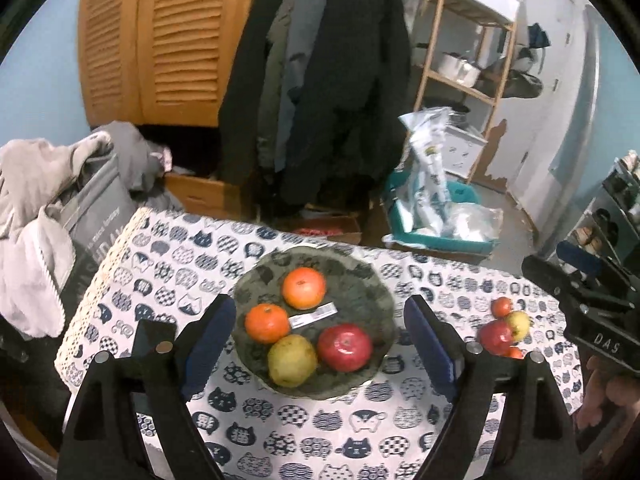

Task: Organize fruits
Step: 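Lift both tools away from the bowl and move back toward the fruit pile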

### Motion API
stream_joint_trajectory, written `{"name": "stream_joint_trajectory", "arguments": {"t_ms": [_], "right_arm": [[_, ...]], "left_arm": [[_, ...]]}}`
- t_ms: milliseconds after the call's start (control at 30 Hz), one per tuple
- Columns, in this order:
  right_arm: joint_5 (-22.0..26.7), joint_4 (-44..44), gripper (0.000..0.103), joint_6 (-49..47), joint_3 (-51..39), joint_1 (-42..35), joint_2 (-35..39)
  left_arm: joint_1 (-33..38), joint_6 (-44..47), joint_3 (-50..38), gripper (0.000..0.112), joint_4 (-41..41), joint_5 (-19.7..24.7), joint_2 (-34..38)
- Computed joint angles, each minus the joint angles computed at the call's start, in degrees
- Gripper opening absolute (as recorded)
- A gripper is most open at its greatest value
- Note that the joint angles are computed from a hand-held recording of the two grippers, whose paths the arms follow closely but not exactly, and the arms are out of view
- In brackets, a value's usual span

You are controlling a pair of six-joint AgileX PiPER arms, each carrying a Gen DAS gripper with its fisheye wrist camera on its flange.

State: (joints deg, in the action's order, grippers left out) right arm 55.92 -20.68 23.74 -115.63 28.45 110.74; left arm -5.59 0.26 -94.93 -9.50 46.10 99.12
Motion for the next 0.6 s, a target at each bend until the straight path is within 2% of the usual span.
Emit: {"name": "stream_joint_trajectory", "arguments": {"t_ms": [167,600], "right_arm": [[-2.21,-1.3,0.083,1.85,9.51,-1.64,-7.84],[-5.97,-2.47,0.087,3.22,24.88,-7.15,-22.65]], "left_arm": [[-3.7,-2.34,0.11,0.101,2.89,-0.93,-1.86],[-11.73,-5.52,-2.49,0.102,6.71,-0.14,-3.09]]}}
